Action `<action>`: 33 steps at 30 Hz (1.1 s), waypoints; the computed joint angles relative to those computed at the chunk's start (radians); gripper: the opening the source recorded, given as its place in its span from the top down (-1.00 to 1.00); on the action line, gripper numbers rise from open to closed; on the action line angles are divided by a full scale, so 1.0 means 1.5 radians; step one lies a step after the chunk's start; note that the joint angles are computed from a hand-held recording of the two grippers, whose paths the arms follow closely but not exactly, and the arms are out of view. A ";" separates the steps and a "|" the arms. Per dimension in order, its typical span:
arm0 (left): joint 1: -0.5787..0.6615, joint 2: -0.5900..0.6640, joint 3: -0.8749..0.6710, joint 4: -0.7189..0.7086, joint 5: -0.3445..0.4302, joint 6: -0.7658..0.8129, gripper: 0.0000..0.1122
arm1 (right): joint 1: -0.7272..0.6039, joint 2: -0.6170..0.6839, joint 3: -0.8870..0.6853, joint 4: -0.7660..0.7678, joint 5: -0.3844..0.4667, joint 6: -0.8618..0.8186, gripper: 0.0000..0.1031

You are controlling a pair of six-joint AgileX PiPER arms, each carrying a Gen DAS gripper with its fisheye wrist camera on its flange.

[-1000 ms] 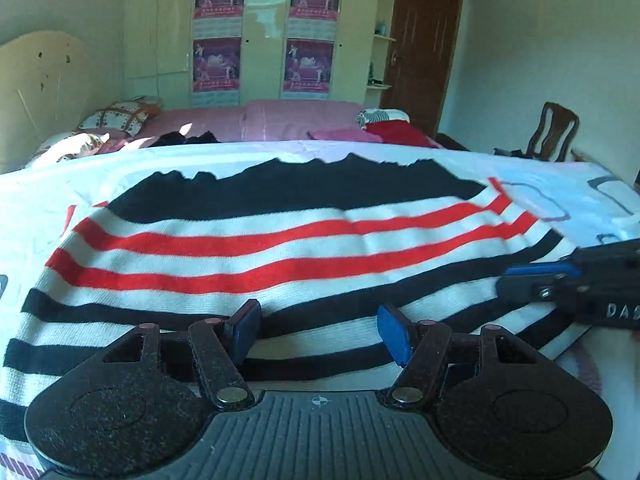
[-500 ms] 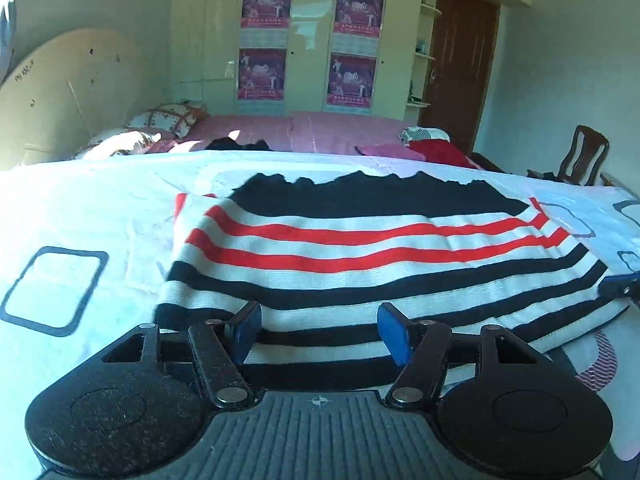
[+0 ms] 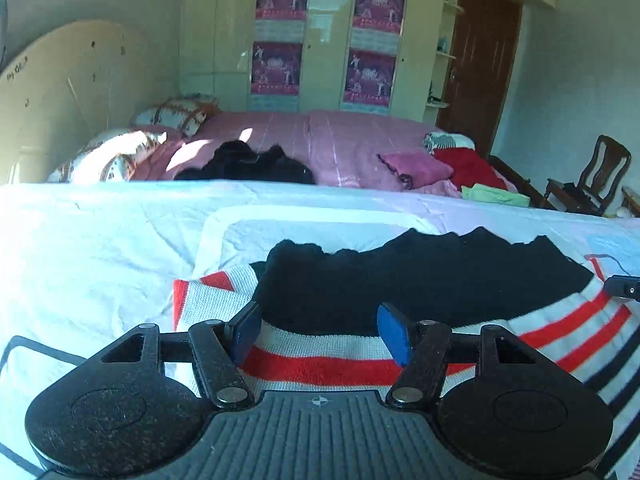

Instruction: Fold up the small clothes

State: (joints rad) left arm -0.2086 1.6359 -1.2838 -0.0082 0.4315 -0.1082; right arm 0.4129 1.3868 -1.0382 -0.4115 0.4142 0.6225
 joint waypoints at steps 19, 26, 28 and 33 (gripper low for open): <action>-0.065 -0.363 0.406 0.221 -0.008 -0.361 -0.41 | 0.160 -0.268 0.243 -0.163 0.107 0.197 0.51; -0.017 -0.402 0.436 0.091 -0.020 -0.266 -0.41 | 0.275 -0.296 0.199 -0.245 0.226 0.325 0.49; 0.005 -0.406 0.440 -0.004 -0.028 -0.198 -0.41 | 0.315 -0.299 0.188 -0.265 0.259 0.355 0.49; 0.022 -0.410 0.460 -0.193 -0.051 -0.082 -0.40 | 0.392 -0.295 0.171 -0.297 0.307 0.413 0.49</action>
State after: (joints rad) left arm -0.1762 1.0205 -0.5937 -0.2981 0.3548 -0.2305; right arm 1.0007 0.9440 -0.7820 -0.8569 0.8751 1.2423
